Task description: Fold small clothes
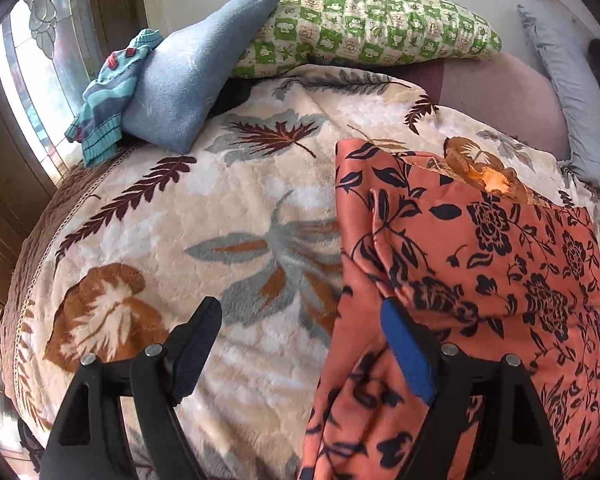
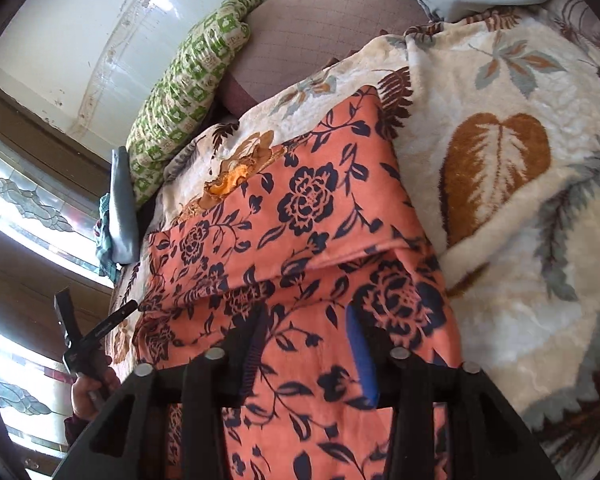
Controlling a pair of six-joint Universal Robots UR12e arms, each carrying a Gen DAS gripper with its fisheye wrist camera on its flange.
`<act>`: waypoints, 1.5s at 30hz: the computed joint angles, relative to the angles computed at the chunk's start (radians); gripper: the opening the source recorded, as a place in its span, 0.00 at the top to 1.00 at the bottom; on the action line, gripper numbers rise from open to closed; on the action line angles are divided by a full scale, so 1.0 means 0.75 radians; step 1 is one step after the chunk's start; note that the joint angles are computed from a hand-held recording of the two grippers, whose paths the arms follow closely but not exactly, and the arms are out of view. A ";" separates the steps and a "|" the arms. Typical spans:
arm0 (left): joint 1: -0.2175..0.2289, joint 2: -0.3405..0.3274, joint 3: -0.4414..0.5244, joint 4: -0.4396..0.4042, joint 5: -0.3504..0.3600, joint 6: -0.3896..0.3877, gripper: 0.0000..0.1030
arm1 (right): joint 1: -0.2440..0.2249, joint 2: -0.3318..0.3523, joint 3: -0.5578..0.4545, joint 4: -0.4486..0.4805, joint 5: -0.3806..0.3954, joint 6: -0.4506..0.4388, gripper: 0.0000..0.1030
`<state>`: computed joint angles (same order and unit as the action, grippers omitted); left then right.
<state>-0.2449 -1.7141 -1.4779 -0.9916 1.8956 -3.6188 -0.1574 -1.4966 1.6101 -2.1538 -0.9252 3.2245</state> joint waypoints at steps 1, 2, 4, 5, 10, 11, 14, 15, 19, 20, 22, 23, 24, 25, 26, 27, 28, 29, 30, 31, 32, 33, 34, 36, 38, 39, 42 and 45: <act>-0.012 0.033 -0.039 0.007 0.004 -0.001 0.20 | -0.014 -0.032 0.020 0.034 -0.009 -0.040 0.41; -0.022 0.063 -0.073 -0.002 -0.005 0.000 0.20 | -0.028 -0.063 0.038 0.069 -0.021 -0.078 0.41; -0.034 0.108 -0.110 -0.063 -0.041 -0.001 0.20 | -0.054 -0.117 0.066 0.155 -0.037 -0.142 0.41; -0.043 0.126 -0.123 -0.082 -0.039 -0.001 0.20 | -0.066 -0.139 0.075 0.206 -0.046 -0.166 0.41; -0.090 0.178 -0.140 -0.197 -0.029 0.061 0.20 | -0.099 -0.208 0.108 0.395 -0.144 -0.235 0.41; -0.091 0.190 -0.148 -0.222 -0.066 0.068 0.20 | -0.102 -0.213 0.113 0.436 -0.161 -0.247 0.41; -0.101 0.216 -0.163 -0.322 -0.119 0.072 0.20 | -0.118 -0.233 0.144 0.505 -0.207 -0.248 0.41; -0.104 0.224 -0.172 -0.348 -0.129 0.065 0.20 | -0.129 -0.239 0.157 0.523 -0.199 -0.246 0.41; -0.081 0.261 -0.213 -0.389 -0.249 0.030 0.20 | -0.145 -0.239 0.175 0.619 -0.207 -0.229 0.41; -0.075 0.264 -0.216 -0.406 -0.266 0.020 0.20 | -0.141 -0.237 0.176 0.630 -0.222 -0.230 0.41; -0.059 0.276 -0.232 -0.415 -0.316 0.002 0.20 | -0.137 -0.234 0.182 0.660 -0.243 -0.229 0.41; -0.051 0.284 -0.243 -0.410 -0.343 -0.012 0.20 | -0.136 -0.234 0.189 0.668 -0.242 -0.224 0.41; -0.044 0.293 -0.255 -0.406 -0.372 -0.026 0.20 | -0.138 -0.234 0.201 0.657 -0.230 -0.211 0.41; -0.038 0.301 -0.268 -0.396 -0.404 -0.032 0.20 | -0.136 -0.231 0.211 0.645 -0.216 -0.192 0.41; -0.035 0.308 -0.278 -0.386 -0.432 -0.032 0.20 | -0.141 -0.233 0.225 0.639 -0.196 -0.177 0.46; -0.036 0.310 -0.284 -0.389 -0.443 -0.031 0.23 | -0.146 -0.234 0.237 0.632 -0.168 -0.171 0.54; -0.044 0.311 -0.286 -0.399 -0.439 -0.034 0.32 | -0.144 -0.234 0.242 0.629 -0.163 -0.179 0.66; -0.048 0.310 -0.286 -0.417 -0.445 -0.030 0.39 | -0.136 -0.239 0.243 0.614 -0.182 -0.190 0.68; -0.049 0.311 -0.287 -0.435 -0.465 -0.024 0.49 | -0.131 -0.243 0.237 0.616 -0.184 -0.223 0.74; -0.052 0.315 -0.293 -0.449 -0.486 -0.025 0.50 | -0.132 -0.248 0.231 0.626 -0.159 -0.260 0.92; -0.054 0.318 -0.297 -0.467 -0.494 -0.032 0.50 | -0.132 -0.255 0.224 0.624 -0.131 -0.278 0.93; -0.057 0.319 -0.301 -0.483 -0.491 -0.046 0.50 | -0.135 -0.264 0.219 0.612 -0.111 -0.294 0.93; -0.060 0.321 -0.306 -0.490 -0.477 -0.062 0.49 | -0.140 -0.274 0.214 0.596 -0.090 -0.307 0.93; -0.067 0.318 -0.313 -0.507 -0.435 -0.104 0.35 | -0.153 -0.284 0.201 0.572 -0.038 -0.314 0.93; -0.066 0.316 -0.319 -0.517 -0.439 -0.147 0.29 | -0.159 -0.284 0.185 0.547 0.020 -0.296 0.93; -0.058 0.323 -0.334 -0.492 -0.485 -0.145 0.29 | -0.162 -0.285 0.178 0.527 0.032 -0.284 0.93; -0.043 0.345 -0.385 -0.384 -0.599 -0.162 0.29 | -0.163 -0.284 0.166 0.490 0.032 -0.252 0.93; -0.027 0.353 -0.420 -0.338 -0.697 -0.179 0.69 | -0.165 -0.282 0.162 0.488 0.047 -0.237 0.93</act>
<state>-0.2654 -1.4490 -1.7926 -1.2450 1.3730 -3.7527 -0.2812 -1.7081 1.7317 -1.7875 -0.8900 3.0464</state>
